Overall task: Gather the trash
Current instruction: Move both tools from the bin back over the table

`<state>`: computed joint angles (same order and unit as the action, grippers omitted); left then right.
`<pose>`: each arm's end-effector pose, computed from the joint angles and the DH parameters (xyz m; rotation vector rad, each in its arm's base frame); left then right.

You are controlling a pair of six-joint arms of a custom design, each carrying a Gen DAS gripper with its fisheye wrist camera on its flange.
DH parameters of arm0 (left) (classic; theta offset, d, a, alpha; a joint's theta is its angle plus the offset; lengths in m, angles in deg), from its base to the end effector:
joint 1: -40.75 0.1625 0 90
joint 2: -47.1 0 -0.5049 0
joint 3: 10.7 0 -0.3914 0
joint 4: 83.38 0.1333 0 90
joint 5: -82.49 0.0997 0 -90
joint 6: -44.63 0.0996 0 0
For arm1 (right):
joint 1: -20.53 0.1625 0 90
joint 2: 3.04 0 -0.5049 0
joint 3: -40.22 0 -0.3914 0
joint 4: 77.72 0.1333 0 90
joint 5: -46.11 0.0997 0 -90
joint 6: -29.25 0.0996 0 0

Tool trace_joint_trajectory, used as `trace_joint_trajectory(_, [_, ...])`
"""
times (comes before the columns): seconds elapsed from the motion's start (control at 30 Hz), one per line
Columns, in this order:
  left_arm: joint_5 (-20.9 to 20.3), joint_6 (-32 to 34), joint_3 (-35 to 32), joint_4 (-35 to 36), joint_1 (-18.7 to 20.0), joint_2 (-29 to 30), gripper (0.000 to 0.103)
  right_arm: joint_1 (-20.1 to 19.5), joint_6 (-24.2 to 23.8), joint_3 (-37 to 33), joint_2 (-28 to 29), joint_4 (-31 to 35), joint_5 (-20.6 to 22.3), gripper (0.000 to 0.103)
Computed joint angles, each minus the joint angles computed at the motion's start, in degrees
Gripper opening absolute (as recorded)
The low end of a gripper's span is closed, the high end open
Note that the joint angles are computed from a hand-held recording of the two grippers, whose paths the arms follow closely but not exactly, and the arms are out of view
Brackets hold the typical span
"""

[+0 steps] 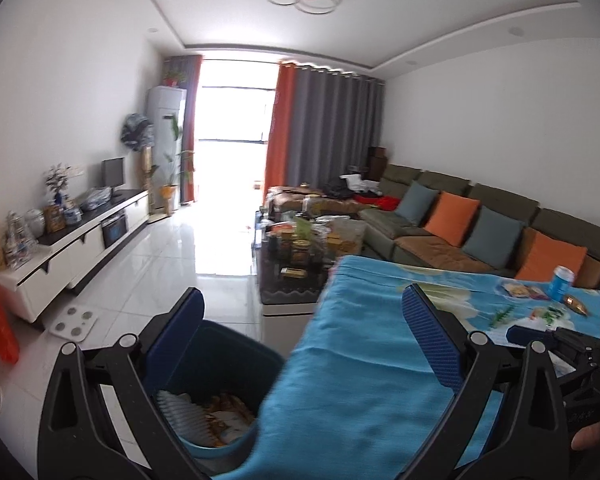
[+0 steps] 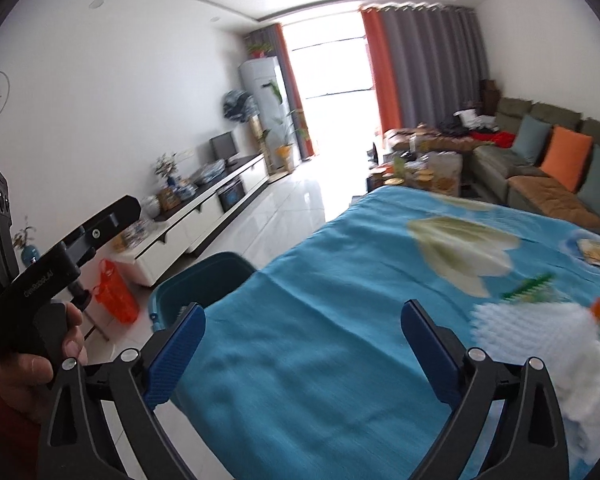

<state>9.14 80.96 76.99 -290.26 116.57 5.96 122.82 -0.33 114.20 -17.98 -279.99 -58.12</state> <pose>-0.0324 -0.7889 0.2723 0.7437 2.1154 -1.4795 0.2822 -0.7841 -0.0209 0.7508 -2.4023 1.1973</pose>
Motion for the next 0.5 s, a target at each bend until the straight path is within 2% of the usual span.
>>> trace_joint_trajectory(0.2, [-4.18, 0.28, 2.06, 3.96, -0.98, 0.02, 0.097, -0.69, -0.72, 6.34, -1.73, -11.60, -4.19, 0.096])
trace_joint_trajectory(0.5, [-9.56, 1.64, 4.05, 9.40, -2.38, 0.99, 0.097, -1.95, -1.56, 14.24, -4.33, -24.34, -8.50, 0.096])
